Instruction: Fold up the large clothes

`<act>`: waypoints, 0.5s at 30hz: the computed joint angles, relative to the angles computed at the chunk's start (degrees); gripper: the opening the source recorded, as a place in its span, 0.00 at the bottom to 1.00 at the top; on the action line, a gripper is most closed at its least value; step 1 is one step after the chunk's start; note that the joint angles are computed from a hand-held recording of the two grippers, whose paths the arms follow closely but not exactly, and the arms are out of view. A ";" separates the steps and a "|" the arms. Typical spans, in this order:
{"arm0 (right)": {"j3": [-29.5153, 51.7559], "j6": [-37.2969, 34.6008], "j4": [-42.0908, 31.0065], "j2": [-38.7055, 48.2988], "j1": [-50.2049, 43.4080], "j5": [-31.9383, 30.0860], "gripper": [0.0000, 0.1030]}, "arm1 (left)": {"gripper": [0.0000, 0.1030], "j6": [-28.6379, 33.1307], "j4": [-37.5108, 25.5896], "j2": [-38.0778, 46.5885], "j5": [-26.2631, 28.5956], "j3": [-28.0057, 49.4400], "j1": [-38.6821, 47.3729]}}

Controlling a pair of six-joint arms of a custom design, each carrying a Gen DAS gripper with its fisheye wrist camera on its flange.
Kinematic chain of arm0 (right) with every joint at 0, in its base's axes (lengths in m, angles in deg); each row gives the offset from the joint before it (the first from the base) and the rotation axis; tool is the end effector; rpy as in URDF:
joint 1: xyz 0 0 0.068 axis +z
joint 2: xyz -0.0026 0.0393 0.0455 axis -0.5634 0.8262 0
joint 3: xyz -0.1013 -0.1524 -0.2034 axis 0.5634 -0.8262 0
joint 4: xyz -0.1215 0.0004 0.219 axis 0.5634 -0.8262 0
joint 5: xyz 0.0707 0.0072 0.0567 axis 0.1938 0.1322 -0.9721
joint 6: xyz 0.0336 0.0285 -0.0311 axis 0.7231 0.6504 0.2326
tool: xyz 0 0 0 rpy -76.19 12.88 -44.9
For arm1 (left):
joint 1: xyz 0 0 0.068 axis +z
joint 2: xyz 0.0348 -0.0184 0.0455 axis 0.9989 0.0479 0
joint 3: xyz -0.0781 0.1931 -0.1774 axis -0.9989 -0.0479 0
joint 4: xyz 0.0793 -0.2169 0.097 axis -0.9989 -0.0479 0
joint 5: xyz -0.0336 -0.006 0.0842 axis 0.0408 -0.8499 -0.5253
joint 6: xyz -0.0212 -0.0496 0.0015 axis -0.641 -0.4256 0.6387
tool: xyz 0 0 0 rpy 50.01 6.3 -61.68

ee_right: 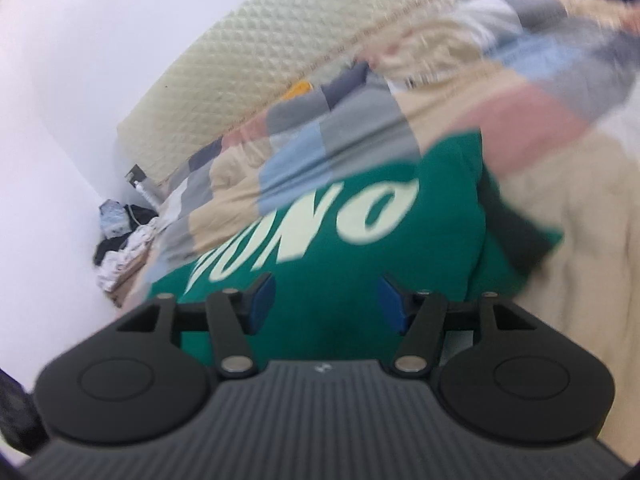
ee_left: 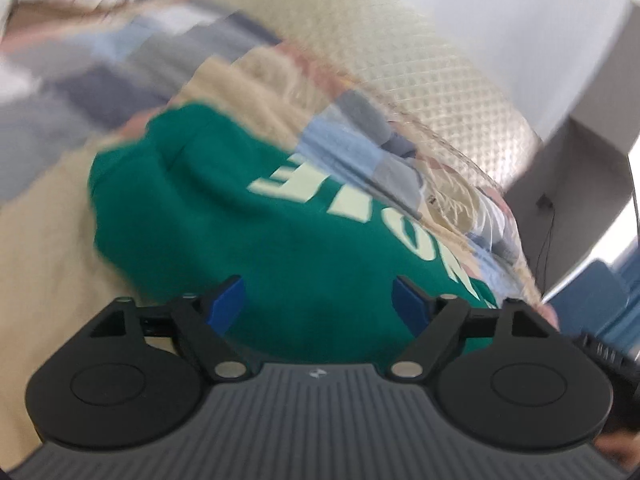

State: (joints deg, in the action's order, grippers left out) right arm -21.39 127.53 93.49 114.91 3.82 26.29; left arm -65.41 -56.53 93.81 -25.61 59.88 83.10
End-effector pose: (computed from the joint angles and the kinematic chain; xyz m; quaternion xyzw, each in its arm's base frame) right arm 0.1838 0.1296 0.2112 0.1892 0.8339 0.2557 0.4510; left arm 0.1836 -0.0229 0.2213 -0.1335 0.8592 -0.2572 0.4216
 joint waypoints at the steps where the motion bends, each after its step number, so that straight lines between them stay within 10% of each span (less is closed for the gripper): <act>1: -0.90 1.93 0.52 -0.39 -0.03 -0.83 0.60 | 0.88 -2.30 0.30 0.23 2.41 -0.93 2.21; 3: -3.30 6.72 2.63 -1.07 -1.11 -3.19 0.82 | 0.91 -5.65 3.40 2.04 6.80 -2.89 6.15; 8: -10.58 20.43 14.09 1.66 -7.33 -11.13 0.98 | 0.96 -16.35 16.07 12.32 14.88 -7.04 15.02; 15: -14.71 35.56 45.28 26.50 -16.05 -20.19 1.00 | 0.97 -37.02 55.00 40.50 20.26 -10.82 19.55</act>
